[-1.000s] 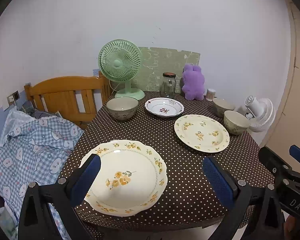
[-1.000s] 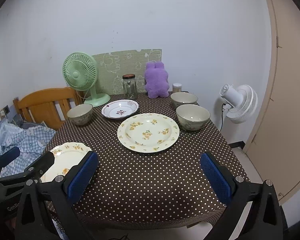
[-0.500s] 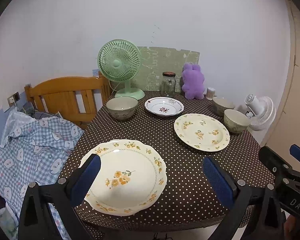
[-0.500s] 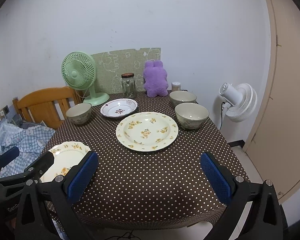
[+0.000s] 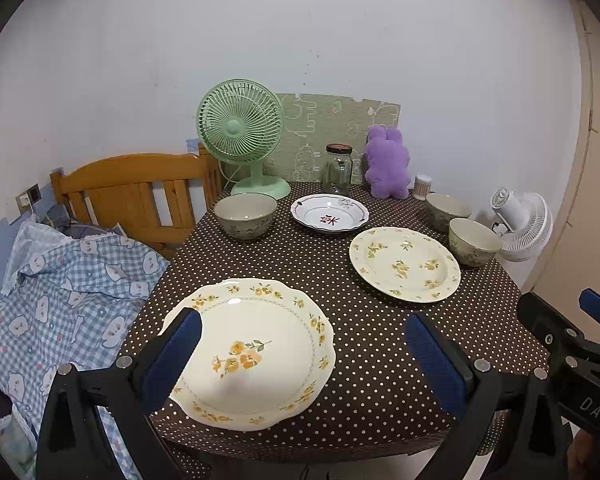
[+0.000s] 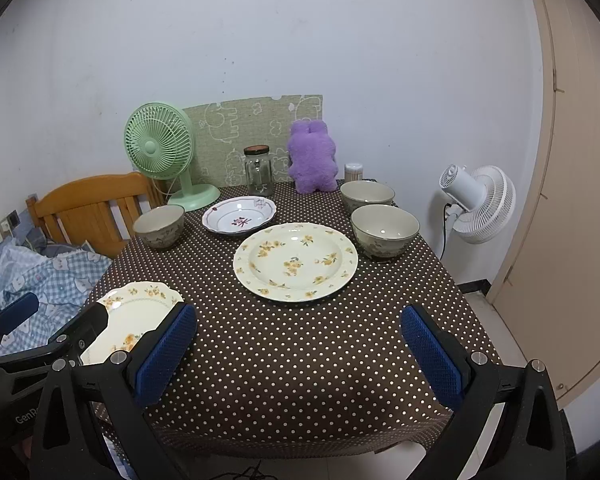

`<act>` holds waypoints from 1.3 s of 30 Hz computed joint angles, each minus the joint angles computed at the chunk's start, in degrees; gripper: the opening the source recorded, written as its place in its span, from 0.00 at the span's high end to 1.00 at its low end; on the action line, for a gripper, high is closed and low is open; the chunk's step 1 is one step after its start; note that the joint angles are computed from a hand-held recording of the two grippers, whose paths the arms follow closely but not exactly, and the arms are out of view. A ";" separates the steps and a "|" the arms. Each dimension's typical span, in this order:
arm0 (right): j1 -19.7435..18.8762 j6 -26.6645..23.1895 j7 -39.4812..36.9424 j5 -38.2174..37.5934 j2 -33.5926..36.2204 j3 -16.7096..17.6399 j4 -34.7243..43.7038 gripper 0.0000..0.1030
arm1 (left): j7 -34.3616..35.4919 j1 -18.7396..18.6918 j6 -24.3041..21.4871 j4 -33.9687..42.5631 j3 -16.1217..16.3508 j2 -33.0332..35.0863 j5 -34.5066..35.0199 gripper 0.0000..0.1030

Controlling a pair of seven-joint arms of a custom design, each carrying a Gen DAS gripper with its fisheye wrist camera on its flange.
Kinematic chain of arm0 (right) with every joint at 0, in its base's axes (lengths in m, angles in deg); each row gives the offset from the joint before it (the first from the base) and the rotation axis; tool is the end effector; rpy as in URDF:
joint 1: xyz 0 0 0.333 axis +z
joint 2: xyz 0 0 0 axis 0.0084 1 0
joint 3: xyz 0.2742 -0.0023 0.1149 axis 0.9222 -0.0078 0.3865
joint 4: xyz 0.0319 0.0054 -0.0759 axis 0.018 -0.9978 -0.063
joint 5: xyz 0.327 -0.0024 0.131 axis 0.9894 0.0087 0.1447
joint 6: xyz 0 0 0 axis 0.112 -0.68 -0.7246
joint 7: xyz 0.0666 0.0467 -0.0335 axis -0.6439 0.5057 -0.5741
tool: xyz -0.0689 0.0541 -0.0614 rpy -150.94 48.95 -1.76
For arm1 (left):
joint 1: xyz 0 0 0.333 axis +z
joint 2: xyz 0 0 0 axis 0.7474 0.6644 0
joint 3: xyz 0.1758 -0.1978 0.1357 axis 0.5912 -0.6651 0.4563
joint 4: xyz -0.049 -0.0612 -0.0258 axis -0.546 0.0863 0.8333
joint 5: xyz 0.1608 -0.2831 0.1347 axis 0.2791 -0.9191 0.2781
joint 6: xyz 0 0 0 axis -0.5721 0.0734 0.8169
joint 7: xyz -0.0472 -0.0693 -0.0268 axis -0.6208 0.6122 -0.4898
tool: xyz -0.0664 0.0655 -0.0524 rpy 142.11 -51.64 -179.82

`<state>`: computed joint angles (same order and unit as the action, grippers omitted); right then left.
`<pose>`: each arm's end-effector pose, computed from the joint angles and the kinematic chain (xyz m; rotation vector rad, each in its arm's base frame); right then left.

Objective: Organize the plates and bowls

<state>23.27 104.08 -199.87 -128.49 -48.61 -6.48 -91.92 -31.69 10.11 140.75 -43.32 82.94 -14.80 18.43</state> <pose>0.5692 0.2320 0.3818 -1.3257 1.8995 -1.0402 0.6419 -0.3987 0.3977 -1.4427 1.8957 -1.0435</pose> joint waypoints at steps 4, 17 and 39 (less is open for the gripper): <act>0.10 -0.29 0.01 0.16 0.12 0.01 0.08 0.00 | -0.08 0.01 0.03 0.02 0.02 0.04 0.10 0.01; 0.17 -0.31 0.18 0.14 0.13 -0.02 -0.04 0.00 | -0.51 -0.08 -0.09 0.05 0.13 0.05 0.42 0.02; -0.41 3.95 -4.41 4.15 2.89 -0.74 4.00 0.00 | 2.44 3.38 -6.48 6.96 -4.08 2.94 -0.61 0.01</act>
